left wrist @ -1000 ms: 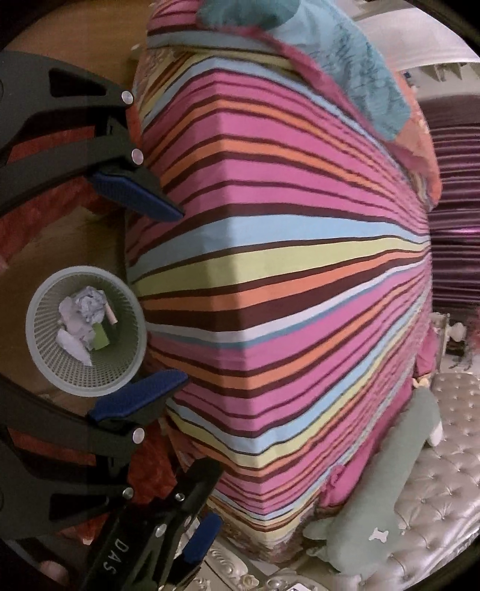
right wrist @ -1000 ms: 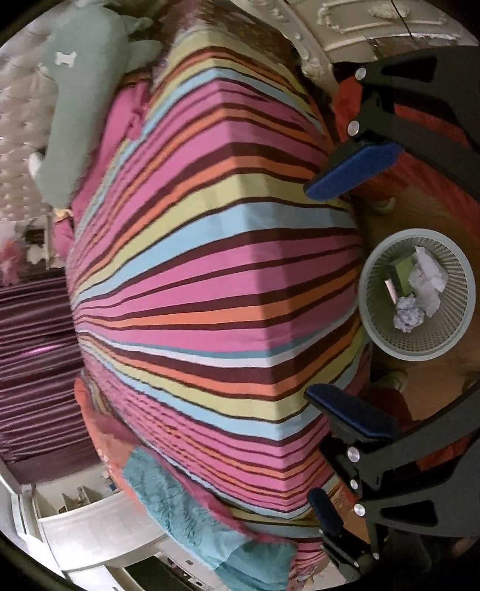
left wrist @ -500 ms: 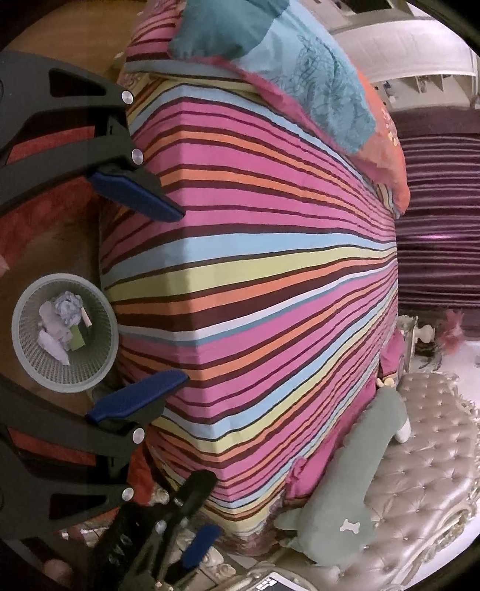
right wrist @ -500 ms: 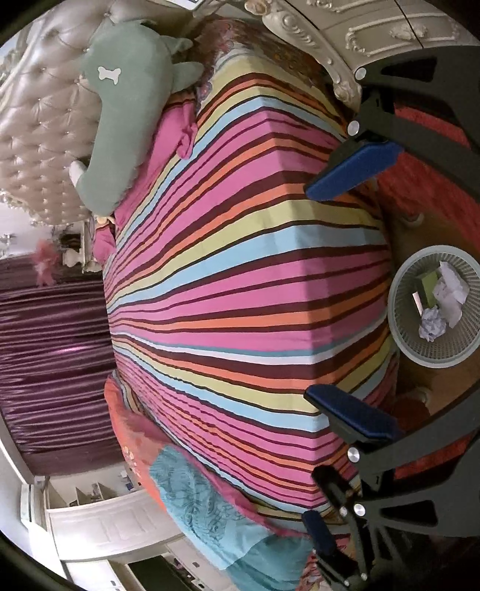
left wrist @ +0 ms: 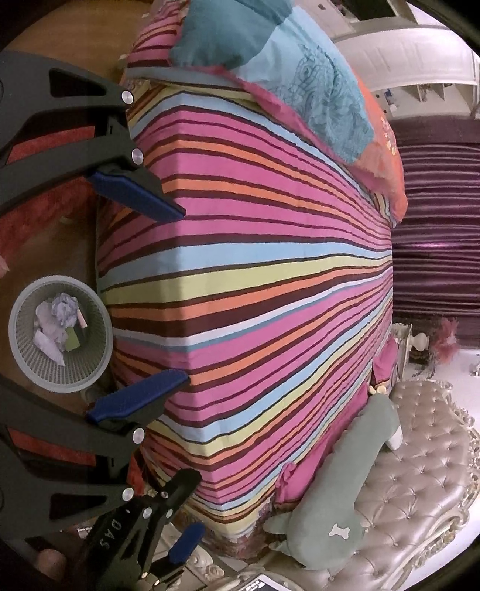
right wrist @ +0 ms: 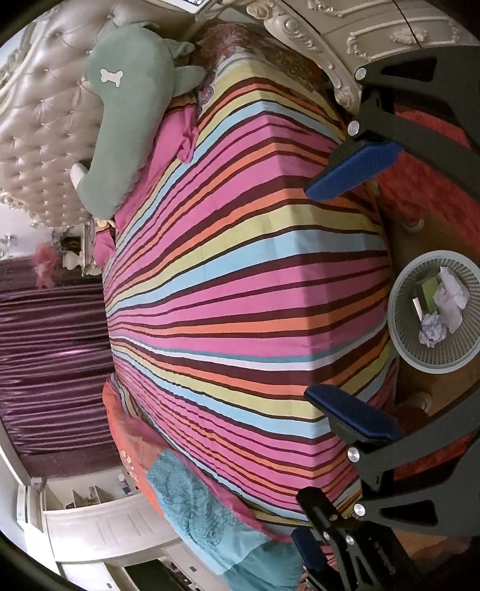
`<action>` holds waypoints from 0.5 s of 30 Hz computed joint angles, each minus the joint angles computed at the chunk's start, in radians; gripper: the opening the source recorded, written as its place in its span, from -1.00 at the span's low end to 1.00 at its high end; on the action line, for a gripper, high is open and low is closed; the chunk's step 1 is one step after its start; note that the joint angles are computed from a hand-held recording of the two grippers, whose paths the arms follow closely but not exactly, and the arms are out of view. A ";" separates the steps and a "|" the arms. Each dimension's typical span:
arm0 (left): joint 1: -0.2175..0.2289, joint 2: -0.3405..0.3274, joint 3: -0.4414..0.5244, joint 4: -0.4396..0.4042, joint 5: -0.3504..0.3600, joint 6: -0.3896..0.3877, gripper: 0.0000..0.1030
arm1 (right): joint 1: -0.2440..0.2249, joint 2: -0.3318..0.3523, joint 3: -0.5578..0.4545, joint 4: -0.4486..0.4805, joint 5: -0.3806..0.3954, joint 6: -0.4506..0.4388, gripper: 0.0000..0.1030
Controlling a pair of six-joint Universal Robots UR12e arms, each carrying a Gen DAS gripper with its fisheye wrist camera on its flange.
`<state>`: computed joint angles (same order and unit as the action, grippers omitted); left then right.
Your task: Collect trash
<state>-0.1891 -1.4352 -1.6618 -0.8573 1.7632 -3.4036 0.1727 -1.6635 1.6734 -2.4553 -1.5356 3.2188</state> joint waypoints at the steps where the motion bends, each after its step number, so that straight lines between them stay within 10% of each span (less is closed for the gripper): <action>1: 0.000 0.000 0.000 0.000 0.000 0.001 0.56 | 0.000 0.000 0.000 0.000 0.002 0.000 0.85; 15: -0.002 -0.004 0.006 0.002 0.001 0.019 0.56 | -0.001 0.005 -0.006 0.011 0.009 0.002 0.85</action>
<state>-0.1914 -1.4392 -1.6554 -0.8552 1.7646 -3.3848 0.1721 -1.6583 1.6671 -2.4438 -1.5264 3.2209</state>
